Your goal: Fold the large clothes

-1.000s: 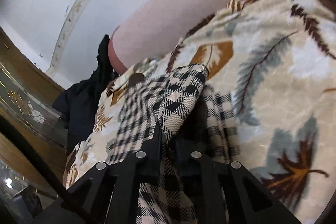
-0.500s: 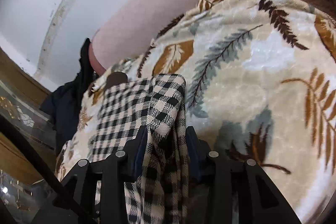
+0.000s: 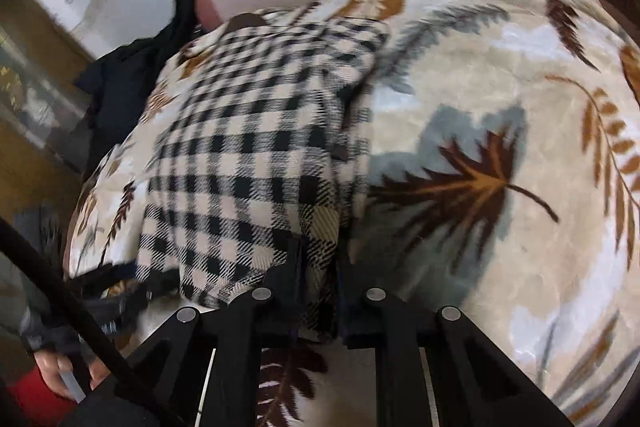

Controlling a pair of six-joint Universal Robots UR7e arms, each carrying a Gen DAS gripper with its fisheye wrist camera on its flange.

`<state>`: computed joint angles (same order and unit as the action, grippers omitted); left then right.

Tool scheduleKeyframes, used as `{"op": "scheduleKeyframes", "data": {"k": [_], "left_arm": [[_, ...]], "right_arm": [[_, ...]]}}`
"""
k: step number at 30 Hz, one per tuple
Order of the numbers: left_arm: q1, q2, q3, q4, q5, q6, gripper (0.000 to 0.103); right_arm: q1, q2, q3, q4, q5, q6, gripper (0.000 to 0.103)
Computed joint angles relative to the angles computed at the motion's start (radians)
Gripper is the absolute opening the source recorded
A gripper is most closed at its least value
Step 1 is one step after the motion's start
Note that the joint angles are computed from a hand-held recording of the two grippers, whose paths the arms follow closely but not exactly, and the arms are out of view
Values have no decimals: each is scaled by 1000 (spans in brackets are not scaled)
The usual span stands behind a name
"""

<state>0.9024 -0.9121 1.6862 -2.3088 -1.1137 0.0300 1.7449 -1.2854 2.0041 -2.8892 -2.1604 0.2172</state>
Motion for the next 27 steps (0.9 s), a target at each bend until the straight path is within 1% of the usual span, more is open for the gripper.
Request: {"op": "scheduleKeyframes", "data": {"k": [3, 7, 10, 12, 13, 15, 17, 19, 24, 27], "left_arm": [[-3, -42, 31, 24, -22, 19, 62], [-6, -112, 99, -25, -1, 58, 62], [-9, -125, 115, -94, 30, 105, 62], [-8, -109, 91, -100, 36, 125, 62], [-8, -99, 88, -125, 34, 148, 62], [-11, -74, 79, -158, 54, 198, 63], [-24, -33, 73, -187, 127, 249, 64], [-31, -10, 79, -230, 193, 274, 64], [-26, -28, 110, -279, 219, 300, 64], [3, -52, 99, -220, 180, 230, 64]], "right_arm": [[25, 41, -43, 23, -104, -2, 14], [80, 113, -95, 32, -282, -37, 13], [98, 146, -119, 59, -342, -44, 14], [95, 143, -116, 68, -345, -36, 14], [92, 143, -117, 70, -345, -31, 14], [85, 142, -115, 63, -334, -21, 15], [78, 135, -108, 56, -321, 0, 21], [69, 128, -101, 44, -306, 11, 28], [44, 99, -75, 12, -251, 18, 38], [38, 94, -71, 9, -241, 25, 43]]}}
